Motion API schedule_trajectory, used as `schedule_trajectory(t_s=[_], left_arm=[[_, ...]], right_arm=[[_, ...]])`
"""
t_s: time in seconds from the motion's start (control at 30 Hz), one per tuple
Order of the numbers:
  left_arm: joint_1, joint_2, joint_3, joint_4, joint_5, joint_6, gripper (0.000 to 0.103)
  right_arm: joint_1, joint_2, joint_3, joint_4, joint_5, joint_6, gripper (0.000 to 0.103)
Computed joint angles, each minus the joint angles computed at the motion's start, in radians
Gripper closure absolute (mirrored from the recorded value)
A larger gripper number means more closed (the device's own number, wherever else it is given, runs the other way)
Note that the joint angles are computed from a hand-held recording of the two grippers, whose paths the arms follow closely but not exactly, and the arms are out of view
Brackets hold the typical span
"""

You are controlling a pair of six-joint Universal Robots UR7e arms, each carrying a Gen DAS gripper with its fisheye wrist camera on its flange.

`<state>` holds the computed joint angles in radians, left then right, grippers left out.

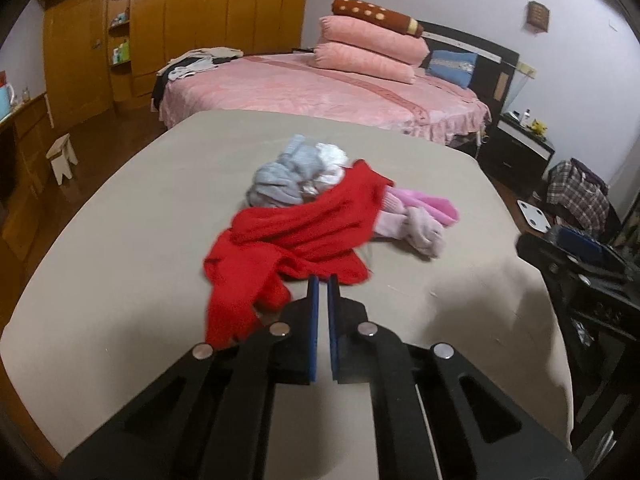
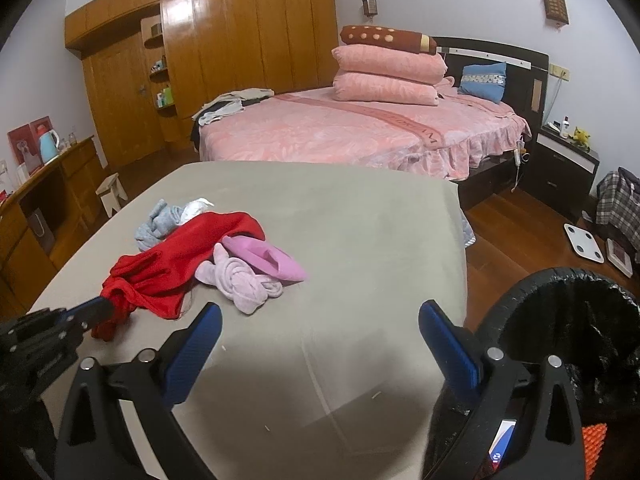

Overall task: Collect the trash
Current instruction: 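Move both tools back over the table toward the red and pink cloths, then grasp the red cloth with the left tool while the right tool grasps the pink cloth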

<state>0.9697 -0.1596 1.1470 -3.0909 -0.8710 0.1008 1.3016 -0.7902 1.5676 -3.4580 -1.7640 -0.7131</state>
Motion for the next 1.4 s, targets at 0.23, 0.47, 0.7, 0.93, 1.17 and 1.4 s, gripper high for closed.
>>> schedule_trajectory(t_s=[0.23, 0.47, 0.7, 0.93, 1.17, 1.4], left_arm=[[0.004, 0.035, -0.082, 0.018, -0.006, 0.006, 0.059], [0.014, 0.160, -0.349, 0.110, -0.018, 0.093, 0.048], [0.026, 0.281, -0.586, 0.277, -0.030, 0.113, 0.076], [0.025, 0.239, -0.487, 0.185, -0.062, 0.111, 0.099], [0.016, 0.139, -0.313, 0.033, -0.049, 0.082, 0.099], [0.020, 0.114, -0.274, 0.041, -0.002, 0.054, 0.099]], right_arm=[[-0.003, -0.001, -0.005, 0.002, 0.003, -0.009, 0.006], [-0.002, 0.020, -0.070, 0.034, 0.002, -0.010, 0.006], [0.000, 0.043, -0.116, 0.059, 0.001, -0.011, 0.006], [-0.002, 0.058, -0.139, 0.083, 0.004, -0.002, 0.006], [0.005, 0.076, -0.153, 0.117, 0.017, -0.013, 0.007], [0.019, 0.098, -0.180, 0.194, 0.019, -0.020, 0.023]])
